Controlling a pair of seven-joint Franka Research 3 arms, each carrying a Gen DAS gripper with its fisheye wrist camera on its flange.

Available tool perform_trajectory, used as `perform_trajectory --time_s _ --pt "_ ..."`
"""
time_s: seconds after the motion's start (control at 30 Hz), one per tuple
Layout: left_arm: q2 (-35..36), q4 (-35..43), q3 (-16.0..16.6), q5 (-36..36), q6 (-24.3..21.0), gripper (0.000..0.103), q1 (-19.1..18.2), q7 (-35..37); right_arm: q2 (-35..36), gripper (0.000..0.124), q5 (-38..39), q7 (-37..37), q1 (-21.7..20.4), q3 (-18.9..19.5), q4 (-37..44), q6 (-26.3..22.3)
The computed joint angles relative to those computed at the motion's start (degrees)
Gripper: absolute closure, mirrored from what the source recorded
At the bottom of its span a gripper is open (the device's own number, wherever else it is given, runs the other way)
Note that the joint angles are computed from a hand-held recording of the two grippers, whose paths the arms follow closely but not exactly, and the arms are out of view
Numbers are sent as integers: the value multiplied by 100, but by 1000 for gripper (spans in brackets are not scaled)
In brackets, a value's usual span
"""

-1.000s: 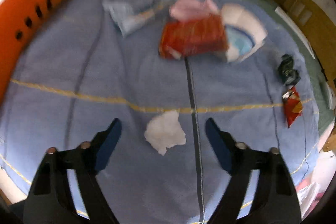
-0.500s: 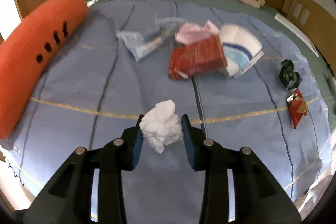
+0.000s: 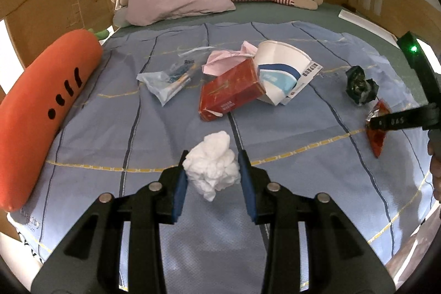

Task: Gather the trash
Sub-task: 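Grasp the red wrapper with the right gripper while the left grasps a crumpled tissue, then carry the red wrapper and white tissue over the white bin with both grippers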

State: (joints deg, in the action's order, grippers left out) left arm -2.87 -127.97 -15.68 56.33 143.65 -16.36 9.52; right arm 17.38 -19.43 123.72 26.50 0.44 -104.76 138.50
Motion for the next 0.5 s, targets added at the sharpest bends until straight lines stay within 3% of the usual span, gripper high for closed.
perform_trajectory --time_s 0.1,0.3,0.5 --pt "-18 -9 -4 42 -25 67 0 -35 -70 94 2 -146 22 73 -78 90" --pt "-30 20 -58 321 -243 67 -30 -183 -776 95 250 -446 7 272 -733 570" --pt "-78 4 -89 449 -459 67 -108 -141 -1950 95 -450 -41 -31 626 -1733 992"
